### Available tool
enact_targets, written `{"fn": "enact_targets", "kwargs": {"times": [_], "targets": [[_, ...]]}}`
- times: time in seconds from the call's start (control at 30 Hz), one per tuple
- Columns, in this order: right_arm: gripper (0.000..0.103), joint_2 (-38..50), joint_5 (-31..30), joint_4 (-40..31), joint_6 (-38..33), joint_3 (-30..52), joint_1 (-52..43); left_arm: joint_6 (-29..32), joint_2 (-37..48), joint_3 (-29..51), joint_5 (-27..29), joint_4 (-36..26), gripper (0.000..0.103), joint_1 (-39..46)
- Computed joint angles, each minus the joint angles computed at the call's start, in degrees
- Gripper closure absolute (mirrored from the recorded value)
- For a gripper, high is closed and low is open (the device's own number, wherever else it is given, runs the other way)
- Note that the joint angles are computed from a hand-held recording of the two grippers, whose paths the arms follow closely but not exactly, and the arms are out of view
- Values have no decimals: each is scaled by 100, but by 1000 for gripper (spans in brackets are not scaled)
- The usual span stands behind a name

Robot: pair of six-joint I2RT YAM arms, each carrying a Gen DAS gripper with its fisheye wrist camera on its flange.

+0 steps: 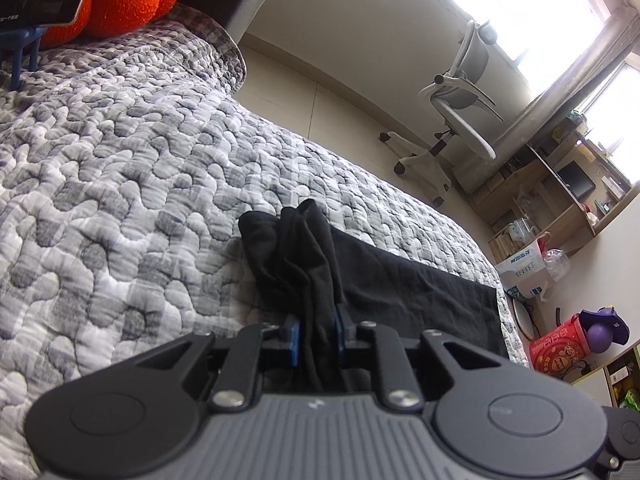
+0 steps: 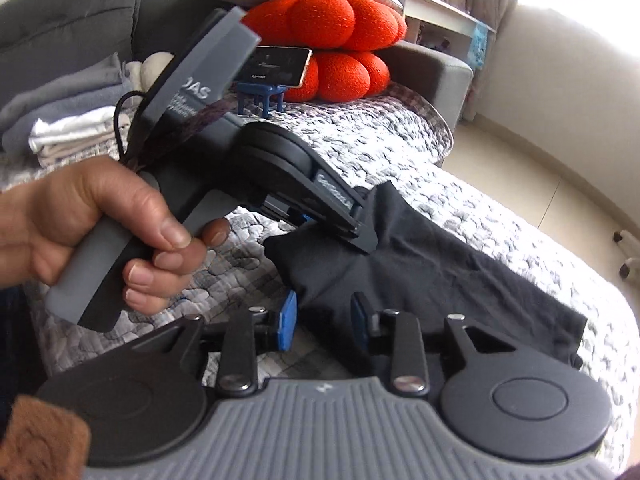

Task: Fold clothes
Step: 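Grasp the folded black shirt's edge with the left gripper while the right gripper grasps beside it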

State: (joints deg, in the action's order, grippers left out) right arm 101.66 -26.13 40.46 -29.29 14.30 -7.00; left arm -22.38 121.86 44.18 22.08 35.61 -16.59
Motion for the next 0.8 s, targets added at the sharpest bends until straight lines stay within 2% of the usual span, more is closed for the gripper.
{"fn": "enact_targets", "kwargs": {"times": [0.1,0.17,0.33,0.5,0.7,0.8], "targets": [[61,-90,-472,-1067,4,400,-655,82,-20,-28,-103,32,87,-42],[61,-63,-666,-1478,142,641,-1046,87,-34,-61,-145,60,87,-63],[61,283,-854,-1510,1049,1002,-1712,119,-80,-136,-293,117,87,-144],[61,574,-606,-1535,931,1202,-1643,204,-93,-187,-372,180,86,-172],[64,761,-717,-1723,1321,1557,-2100,261,-94,-217,-396,220,86,-172],[64,666,-406,-1563,1527,1470,-2119,270,-99,-226,-414,223,85,-178]]}}
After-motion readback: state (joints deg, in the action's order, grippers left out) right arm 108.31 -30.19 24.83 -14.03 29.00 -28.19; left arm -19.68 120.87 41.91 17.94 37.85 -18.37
